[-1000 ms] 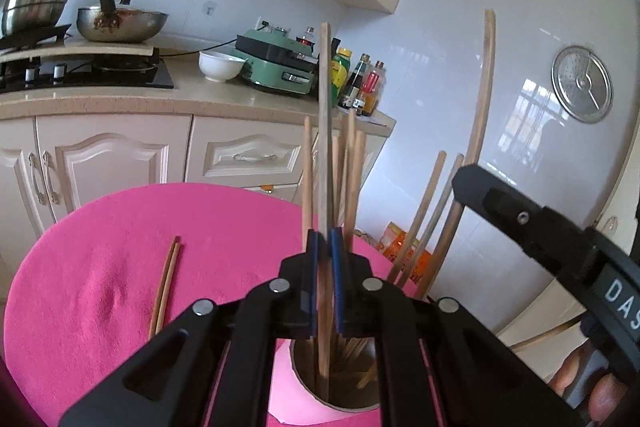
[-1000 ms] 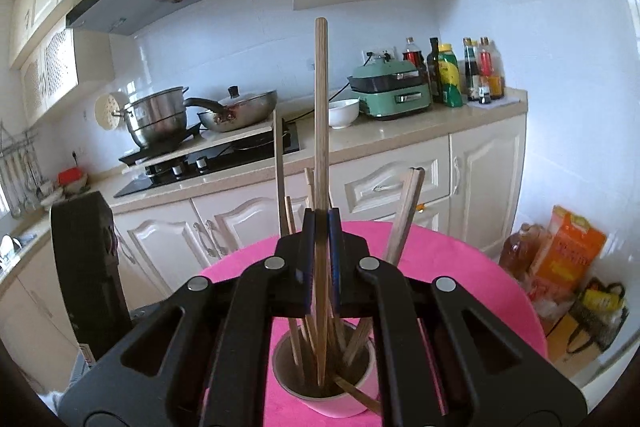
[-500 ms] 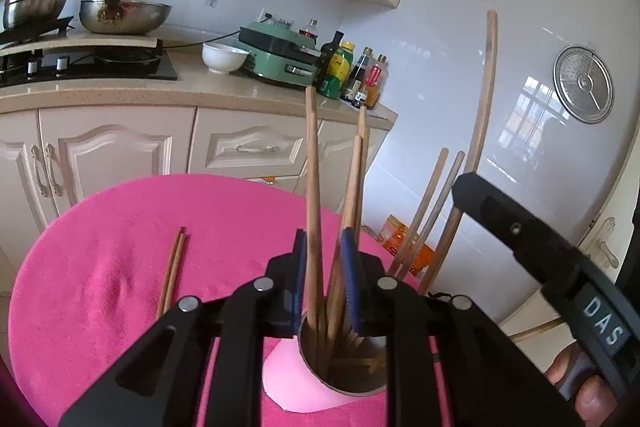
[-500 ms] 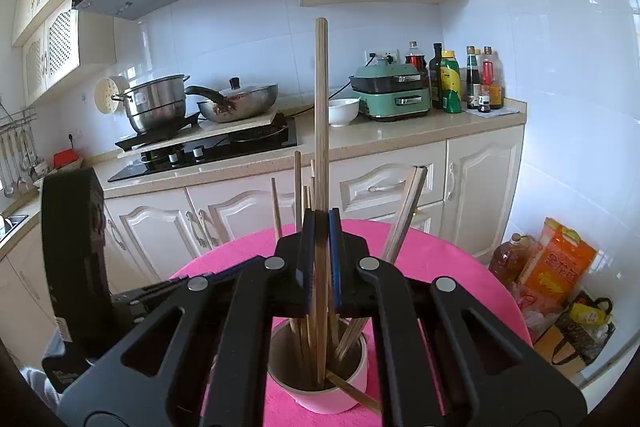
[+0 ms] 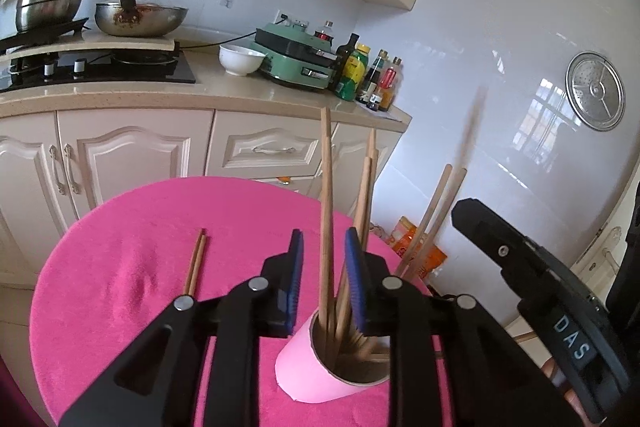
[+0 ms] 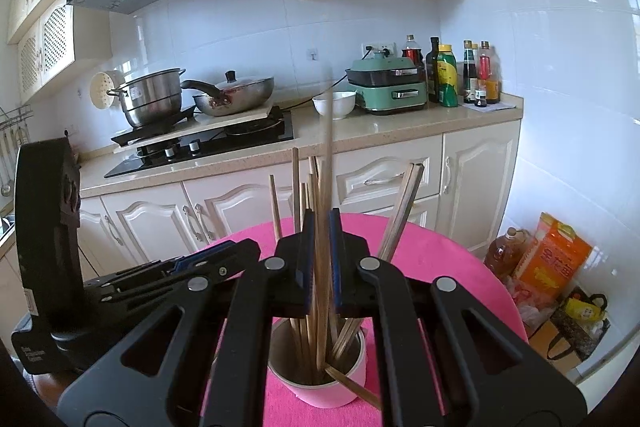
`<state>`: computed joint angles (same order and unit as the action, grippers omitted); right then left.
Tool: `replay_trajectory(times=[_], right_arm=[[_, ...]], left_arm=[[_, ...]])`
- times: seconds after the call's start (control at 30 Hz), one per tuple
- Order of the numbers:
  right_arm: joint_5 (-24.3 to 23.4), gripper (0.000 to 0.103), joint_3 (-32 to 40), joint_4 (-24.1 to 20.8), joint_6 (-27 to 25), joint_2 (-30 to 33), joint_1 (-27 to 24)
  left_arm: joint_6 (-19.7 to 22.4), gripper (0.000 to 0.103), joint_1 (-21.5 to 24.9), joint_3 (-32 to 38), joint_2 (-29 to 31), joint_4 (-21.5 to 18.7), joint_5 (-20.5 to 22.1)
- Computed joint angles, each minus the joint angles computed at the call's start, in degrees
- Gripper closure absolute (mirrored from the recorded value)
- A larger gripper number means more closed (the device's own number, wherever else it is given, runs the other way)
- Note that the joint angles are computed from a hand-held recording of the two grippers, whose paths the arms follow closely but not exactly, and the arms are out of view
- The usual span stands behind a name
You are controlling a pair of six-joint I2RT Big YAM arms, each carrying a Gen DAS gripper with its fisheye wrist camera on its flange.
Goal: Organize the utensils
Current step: 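Lower both held chopsticks into the white-and-pink cup and open grippers, then move both open grippers back over the last pair of chopsticks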
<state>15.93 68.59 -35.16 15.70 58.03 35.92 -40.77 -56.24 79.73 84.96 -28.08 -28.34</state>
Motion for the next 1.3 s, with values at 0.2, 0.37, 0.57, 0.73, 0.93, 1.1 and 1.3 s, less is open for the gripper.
replay_trajectory(times=[0.2,0.37,0.57,0.73,0.93,1.1,1.3], right_arm=[[0.94,0.095,2.84,-2.65,-0.36,0.84,0.67],[1.54,0.095,6.8,-6.07,0.55,2.71,2.59],[-0.76,0.095,14.11,-11.74,4.29,8.35,5.77],[0.49,0.095,21.48,-18.25,8.6,16.48,7.92],[2.79,0.049,29.99,-26.21,9.99,27.37,9.48],[0.03,0.044,32.25,-31.44,15.43,33.37,7.68],[-4.06,0.069,33.58,-38.31,20.86,38.11,4.67]], left_arm=[[-1.42,0.077,0.51,0.76,-1.24,-3.33,0.7],[-3.11,0.075,1.79,0.98,-3.69,-7.33,1.07],[-4.05,0.071,5.24,0.39,-7.12,-14.12,3.03],[-3.87,0.066,10.83,-0.95,-9.03,-21.0,7.61],[-1.95,0.062,17.87,-2.99,-8.89,-24.78,14.37],[1.27,0.062,22.17,-3.85,-6.63,-25.62,21.27],[5.43,0.062,24.4,-4.32,-4.67,-25.26,26.63]])
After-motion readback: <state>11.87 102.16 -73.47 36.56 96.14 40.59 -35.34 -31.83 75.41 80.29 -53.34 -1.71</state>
